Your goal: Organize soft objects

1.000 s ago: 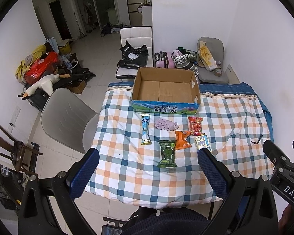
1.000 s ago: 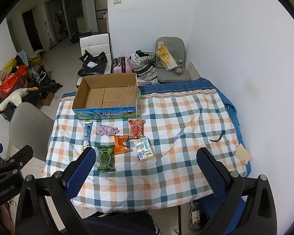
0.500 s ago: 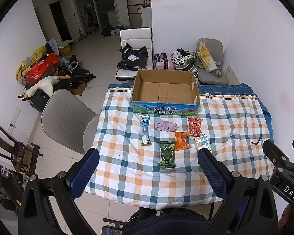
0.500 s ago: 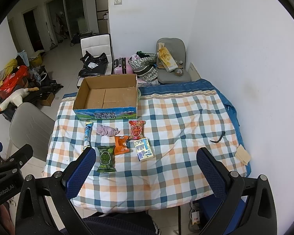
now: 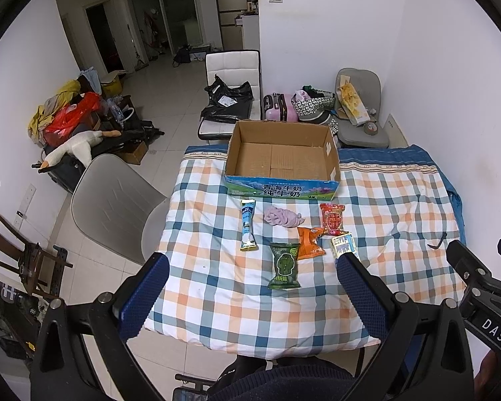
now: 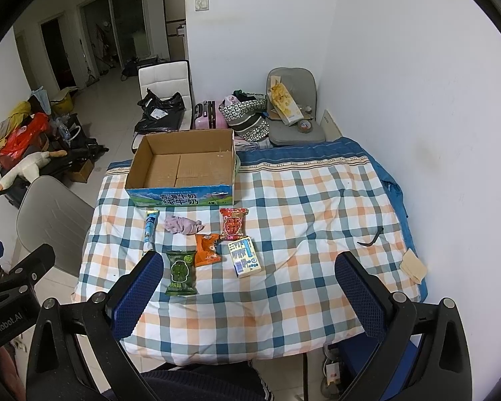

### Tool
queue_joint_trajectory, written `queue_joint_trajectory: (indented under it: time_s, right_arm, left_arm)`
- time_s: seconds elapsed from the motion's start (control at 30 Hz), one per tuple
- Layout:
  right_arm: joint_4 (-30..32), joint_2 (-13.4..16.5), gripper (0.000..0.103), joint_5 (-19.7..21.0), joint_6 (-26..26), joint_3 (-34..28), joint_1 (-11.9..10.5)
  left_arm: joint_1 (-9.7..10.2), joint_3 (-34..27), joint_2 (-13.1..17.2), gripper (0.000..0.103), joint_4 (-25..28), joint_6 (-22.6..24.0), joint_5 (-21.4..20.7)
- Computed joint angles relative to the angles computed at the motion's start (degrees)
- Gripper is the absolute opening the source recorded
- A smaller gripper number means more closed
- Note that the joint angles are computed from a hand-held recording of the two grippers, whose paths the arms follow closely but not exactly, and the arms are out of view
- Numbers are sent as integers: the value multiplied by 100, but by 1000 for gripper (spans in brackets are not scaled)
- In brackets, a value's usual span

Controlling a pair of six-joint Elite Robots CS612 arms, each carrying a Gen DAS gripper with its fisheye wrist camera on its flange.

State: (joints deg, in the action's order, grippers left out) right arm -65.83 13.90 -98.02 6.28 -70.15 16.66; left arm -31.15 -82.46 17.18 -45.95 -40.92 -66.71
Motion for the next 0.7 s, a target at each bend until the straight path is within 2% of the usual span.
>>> queue_joint_trajectory:
  time_s: [0.3, 0.7]
  right_arm:
    - [-50, -69, 103, 18, -35, 89, -30]
    - [-66, 24, 103, 6, -1, -5, 0]
  left_arm:
    - [-3, 3, -6, 103, -21, 9, 17]
    - [6, -13, 2, 103, -36, 12, -9]
